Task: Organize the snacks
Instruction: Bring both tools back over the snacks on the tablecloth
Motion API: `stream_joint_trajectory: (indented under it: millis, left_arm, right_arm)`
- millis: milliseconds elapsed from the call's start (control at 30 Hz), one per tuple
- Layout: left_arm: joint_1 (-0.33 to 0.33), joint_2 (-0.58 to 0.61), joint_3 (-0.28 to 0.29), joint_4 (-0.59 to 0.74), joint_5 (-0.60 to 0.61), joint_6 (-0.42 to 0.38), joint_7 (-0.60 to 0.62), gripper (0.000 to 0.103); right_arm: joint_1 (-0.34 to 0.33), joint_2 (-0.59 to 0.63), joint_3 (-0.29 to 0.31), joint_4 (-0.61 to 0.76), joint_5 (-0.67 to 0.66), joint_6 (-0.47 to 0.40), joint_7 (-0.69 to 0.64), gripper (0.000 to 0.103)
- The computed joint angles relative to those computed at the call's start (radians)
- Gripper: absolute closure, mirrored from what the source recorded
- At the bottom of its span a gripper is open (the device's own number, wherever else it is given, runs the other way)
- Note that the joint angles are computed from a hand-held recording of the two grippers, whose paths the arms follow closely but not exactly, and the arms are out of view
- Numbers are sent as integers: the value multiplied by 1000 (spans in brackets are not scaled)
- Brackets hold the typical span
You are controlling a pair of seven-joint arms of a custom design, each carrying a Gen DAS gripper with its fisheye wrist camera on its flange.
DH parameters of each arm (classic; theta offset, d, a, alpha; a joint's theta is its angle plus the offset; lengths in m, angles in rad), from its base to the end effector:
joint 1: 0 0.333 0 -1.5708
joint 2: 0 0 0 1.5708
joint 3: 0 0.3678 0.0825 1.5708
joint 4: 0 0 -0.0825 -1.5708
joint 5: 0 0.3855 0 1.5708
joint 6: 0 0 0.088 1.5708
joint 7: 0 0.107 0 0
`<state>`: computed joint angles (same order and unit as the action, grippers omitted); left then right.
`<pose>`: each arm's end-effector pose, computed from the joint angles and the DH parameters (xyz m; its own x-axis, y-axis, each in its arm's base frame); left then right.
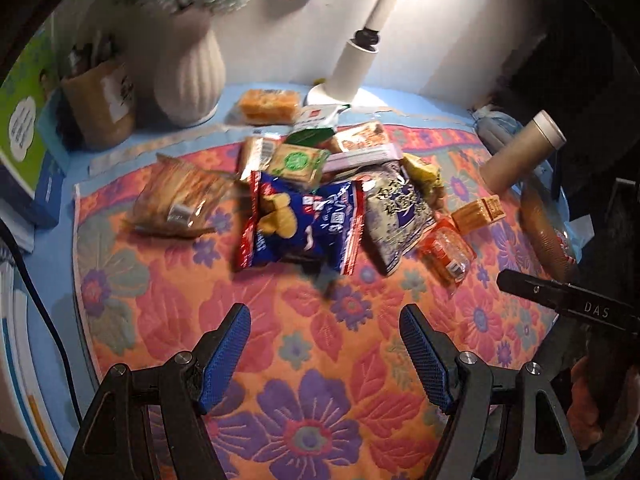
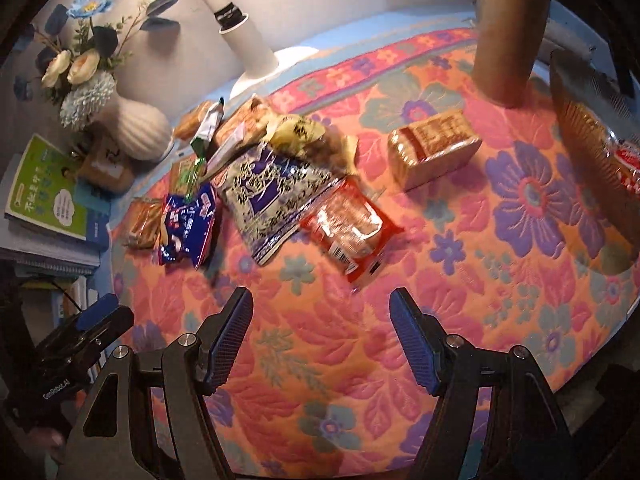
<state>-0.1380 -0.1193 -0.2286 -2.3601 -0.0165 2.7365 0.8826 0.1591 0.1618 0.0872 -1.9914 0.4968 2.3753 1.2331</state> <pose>0.4848 -0.1888 0.4794 0.2550 -0.9226 0.2896 -0.8569 -0.3544 -0.3743 0.5987 0.1533 0.4561 0.2862 -0.8959 -0.3399 -0.9419 -0.1980 -0.2712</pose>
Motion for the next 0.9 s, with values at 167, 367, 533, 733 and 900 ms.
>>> stream_joint_trajectory:
  millis: [167, 367, 533, 733, 900]
  left_arm:
    - [7, -55, 15, -62, -81, 20, 1, 28]
    - [5, -54, 31, -83, -184, 70, 39, 28]
    - [60, -57, 31, -86, -163, 75, 1, 28]
    - [130, -20, 44, -33, -50, 35, -9, 28]
    - [127, 61, 86, 34, -82, -6, 84, 27]
  right_arm:
    - [8, 21, 8, 14, -16, -34, 14, 32]
    - [3, 34, 4, 51, -48, -28, 15, 32]
    - [-15, 49, 1, 73, -49, -40, 10, 32]
    - [-34, 77, 3, 113, -51, -53, -1, 32]
    - [-39, 102, 8, 158, -98, -49, -59, 32]
